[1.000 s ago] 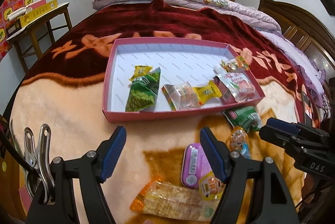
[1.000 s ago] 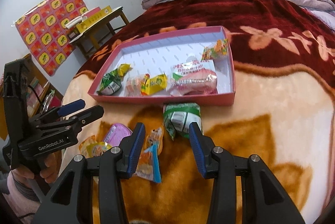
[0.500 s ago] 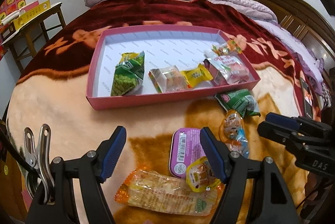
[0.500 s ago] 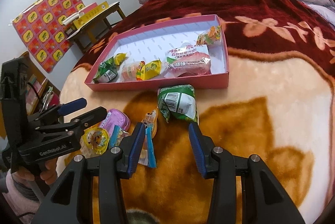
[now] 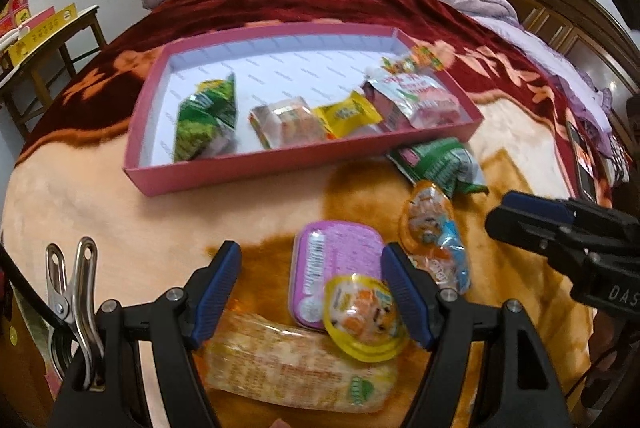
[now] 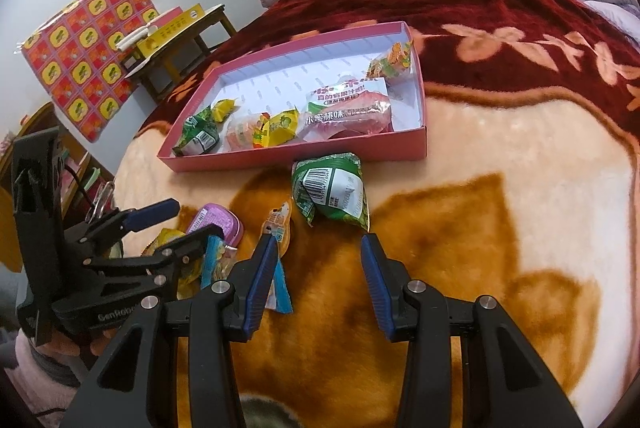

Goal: Organize snacks
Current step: 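Grasp the purple tin with the left tool while the right tool grasps the orange-wrapped chocolate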

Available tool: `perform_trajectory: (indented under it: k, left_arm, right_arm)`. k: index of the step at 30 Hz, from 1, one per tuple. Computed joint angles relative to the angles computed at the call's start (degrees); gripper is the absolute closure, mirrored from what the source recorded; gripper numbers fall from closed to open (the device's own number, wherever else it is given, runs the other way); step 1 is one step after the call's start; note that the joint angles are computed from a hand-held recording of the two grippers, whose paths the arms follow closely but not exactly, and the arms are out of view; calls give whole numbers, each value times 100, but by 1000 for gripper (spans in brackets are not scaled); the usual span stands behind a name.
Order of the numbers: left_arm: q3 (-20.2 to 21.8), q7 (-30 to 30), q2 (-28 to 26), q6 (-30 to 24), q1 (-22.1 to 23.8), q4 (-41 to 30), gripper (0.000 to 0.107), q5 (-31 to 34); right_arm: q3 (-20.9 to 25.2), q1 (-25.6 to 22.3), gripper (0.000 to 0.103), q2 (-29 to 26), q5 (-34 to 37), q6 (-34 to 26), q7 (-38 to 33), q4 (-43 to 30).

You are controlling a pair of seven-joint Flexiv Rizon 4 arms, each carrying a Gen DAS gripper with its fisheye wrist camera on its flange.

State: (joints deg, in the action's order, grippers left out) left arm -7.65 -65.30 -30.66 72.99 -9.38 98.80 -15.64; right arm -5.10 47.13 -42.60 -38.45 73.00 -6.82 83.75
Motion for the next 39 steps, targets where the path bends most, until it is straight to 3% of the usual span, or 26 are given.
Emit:
perform_trajectory:
  k: [11, 14, 19, 39]
  left_arm:
    - [500, -566, -182, -38, -443, -261, 30, 699]
    - [430, -616, -204, 41, -391, -258, 32, 711]
    - [227, -514, -188, 159, -231, -197, 53, 589]
    - [-223, -292, -36, 630, 337, 103, 53, -200]
  right_arm:
    - [-28, 13, 58, -9, 9, 67, 39, 40]
    - [-27, 14, 58, -11, 12, 71, 28, 42]
    - [-35, 30, 58, -35, 19, 91, 35, 45]
    - [442, -98, 58, -497, 595, -497, -840, -862]
